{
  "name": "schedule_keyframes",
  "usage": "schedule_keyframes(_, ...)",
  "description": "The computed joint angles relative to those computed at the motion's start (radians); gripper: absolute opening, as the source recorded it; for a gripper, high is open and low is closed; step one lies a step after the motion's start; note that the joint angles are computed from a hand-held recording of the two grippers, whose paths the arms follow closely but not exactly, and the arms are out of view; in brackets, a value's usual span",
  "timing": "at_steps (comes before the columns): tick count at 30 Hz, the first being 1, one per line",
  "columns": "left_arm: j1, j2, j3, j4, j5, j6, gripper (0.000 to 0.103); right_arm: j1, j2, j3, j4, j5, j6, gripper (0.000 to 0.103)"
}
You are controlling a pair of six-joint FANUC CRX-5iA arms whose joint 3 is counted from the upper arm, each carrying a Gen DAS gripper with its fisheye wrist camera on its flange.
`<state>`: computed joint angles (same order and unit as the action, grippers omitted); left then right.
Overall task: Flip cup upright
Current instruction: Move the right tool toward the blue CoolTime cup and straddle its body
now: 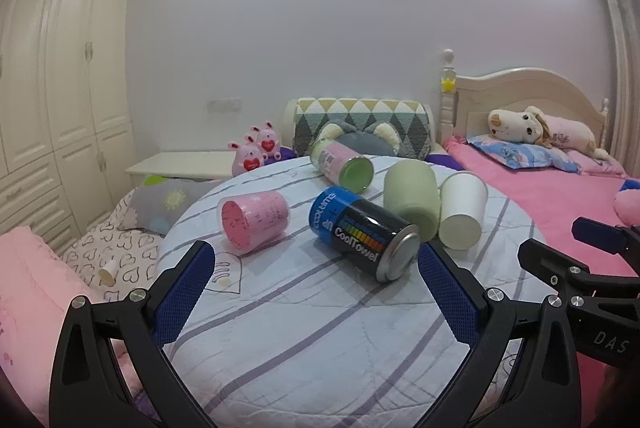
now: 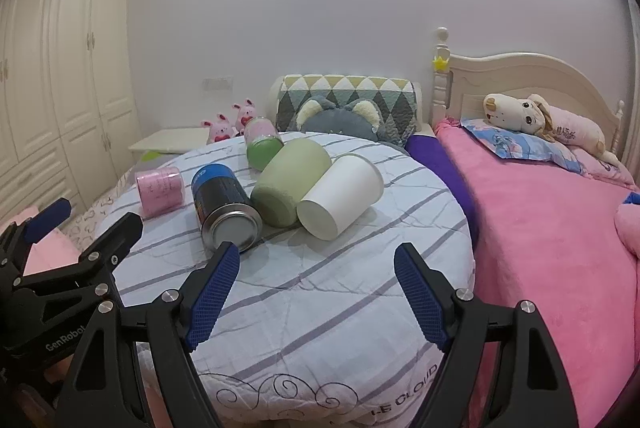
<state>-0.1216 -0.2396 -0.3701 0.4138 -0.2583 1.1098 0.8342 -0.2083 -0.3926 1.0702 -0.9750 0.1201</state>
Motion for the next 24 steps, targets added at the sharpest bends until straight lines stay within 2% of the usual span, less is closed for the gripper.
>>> schedule_keyframes(7, 0.035, 0.026, 0.055, -0.097, -0.066, 0.121, 0.103, -0.016, 0.050, 0.063, -0.070, 0.038, 0.111, 0.081)
schedule_keyframes(10, 0.052, 0.034, 0.065, -0.102, -0.086, 0.139, 0.103, -0.029, 0.070, 0.091, -0.109, 0.070, 0.161, 0.081)
schedule_keyframes(13, 0.063, 0.050, 0.107, -0.193, -0.125, 0.235, 0.103, -0.043, 0.099, 0.133, -0.157, 0.085, 0.221, 0.081)
schedule_keyframes(18, 0.085, 0.086, 0.159, -0.231, -0.182, 0.301, 0.103, -0.060, 0.153, 0.210, -0.214, 0.079, 0.323, 0.081)
schedule_keyframes(22, 0.082, 0.119, 0.231, -0.362, -0.243, 0.436, 0.103, -0.069, 0.189, 0.266, -0.254, 0.074, 0.412, 0.081)
schedule_keyframes(24, 0.088, 0.134, 0.254, -0.375, -0.271, 0.459, 0.103, -0.071, 0.211, 0.298, -0.272, 0.067, 0.466, 0.081)
